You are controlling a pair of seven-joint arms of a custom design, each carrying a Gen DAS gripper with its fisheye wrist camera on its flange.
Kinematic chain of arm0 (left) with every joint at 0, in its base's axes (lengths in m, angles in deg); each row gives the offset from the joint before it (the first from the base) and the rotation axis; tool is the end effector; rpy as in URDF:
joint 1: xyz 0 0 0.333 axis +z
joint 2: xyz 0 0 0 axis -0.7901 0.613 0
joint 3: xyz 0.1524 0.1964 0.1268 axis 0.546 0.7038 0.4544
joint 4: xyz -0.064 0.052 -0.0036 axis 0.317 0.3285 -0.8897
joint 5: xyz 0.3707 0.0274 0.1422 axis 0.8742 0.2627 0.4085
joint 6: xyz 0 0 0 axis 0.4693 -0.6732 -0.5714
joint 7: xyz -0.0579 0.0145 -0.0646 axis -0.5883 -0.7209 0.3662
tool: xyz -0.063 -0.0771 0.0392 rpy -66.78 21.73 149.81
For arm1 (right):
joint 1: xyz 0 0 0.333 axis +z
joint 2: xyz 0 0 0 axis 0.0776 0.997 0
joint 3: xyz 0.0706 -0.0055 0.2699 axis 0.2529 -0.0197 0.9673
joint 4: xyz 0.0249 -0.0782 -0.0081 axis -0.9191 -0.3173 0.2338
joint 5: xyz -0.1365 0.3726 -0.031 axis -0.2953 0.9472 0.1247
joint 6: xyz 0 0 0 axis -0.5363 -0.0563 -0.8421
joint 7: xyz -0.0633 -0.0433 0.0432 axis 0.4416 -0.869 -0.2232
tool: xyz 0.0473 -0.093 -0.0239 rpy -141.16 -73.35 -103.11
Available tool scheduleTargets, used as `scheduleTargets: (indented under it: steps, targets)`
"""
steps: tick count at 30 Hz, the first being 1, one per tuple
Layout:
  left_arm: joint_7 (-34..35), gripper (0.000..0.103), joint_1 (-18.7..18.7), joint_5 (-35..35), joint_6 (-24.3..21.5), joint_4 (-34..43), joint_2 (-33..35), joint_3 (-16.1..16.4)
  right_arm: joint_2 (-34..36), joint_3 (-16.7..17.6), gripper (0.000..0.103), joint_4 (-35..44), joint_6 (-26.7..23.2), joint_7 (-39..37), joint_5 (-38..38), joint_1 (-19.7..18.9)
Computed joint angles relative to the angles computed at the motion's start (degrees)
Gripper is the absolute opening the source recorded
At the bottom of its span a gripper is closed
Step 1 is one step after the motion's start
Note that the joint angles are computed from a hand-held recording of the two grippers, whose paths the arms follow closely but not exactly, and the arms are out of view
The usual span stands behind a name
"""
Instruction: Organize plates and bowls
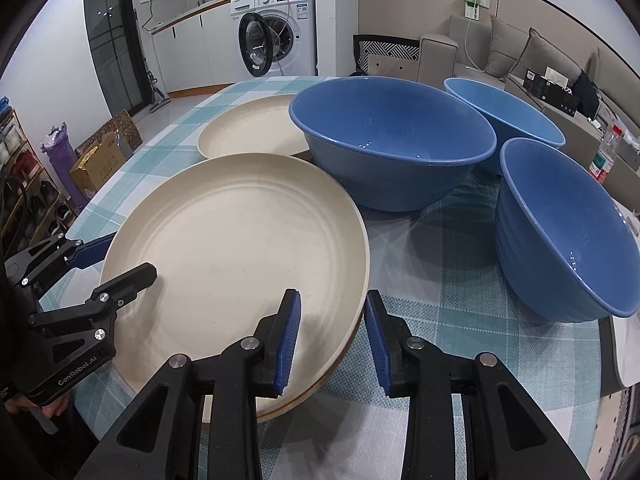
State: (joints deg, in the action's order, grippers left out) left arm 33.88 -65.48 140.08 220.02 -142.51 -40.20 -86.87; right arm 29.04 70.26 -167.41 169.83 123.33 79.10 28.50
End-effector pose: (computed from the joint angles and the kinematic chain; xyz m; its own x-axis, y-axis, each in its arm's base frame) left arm 0.5983 -0.1921 0.2739 0.0817 -0.9927 -0.0889 -0.7123 0.0042 -0.7018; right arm 0.6824 0.3318 0.3019 0.5737 -0.8189 0.0179 -0.6519 -0.4697 -0.5953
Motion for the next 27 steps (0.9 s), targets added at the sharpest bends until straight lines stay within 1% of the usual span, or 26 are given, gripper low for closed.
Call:
scheduleTargets:
  steps: [4, 8, 11, 17, 22, 25, 27]
  targets:
    - [1.2, 0.045, -0.1, -0.6, -0.5, 0.1, 0.1, -0.1, 0.2, -0.5, 0.034, 0.1, -0.3, 0.4, -0.5, 0.4]
    - [2.1, 0.047, -0.1, -1.4, -0.9, 0.2, 0.3, -0.2, -0.1, 0.7, 0.037, -0.3, 0.2, -1.2, 0.1, -0.5]
    - [3.8, 0.048, -0.1, -3.0, -1.3, 0.3, 0.5, -0.4, -0.2, 0.4, 0.039, -0.6, 0.4, -1.5, 0.1, -0.2]
    - [5.4, 0.051, -0.5, -4.0, -1.8, 0.4, 0.8, -0.3, 0.3, 0.5, 0.040, 0.0, 0.0, -2.0, 0.4, -0.3]
    - [6.7, 0.055, -0.9, -4.4, -2.0, 0.6, 1.0, -0.1, 0.8, 1.1, 0.047, 0.8, -0.7, -2.9, 1.1, -0.7]
    - [8.2, 0.059, -0.8, -5.0, -1.8, 0.5, 1.0, -0.2, 0.8, 1.0, 0.051, 0.8, -0.8, -2.9, 1.2, -0.6]
    - [8.4, 0.060, -0.8, -5.4, -1.5, 0.4, 1.0, -0.1, 0.5, 1.3, 0.060, 0.4, -0.6, -3.3, 1.6, -0.9]
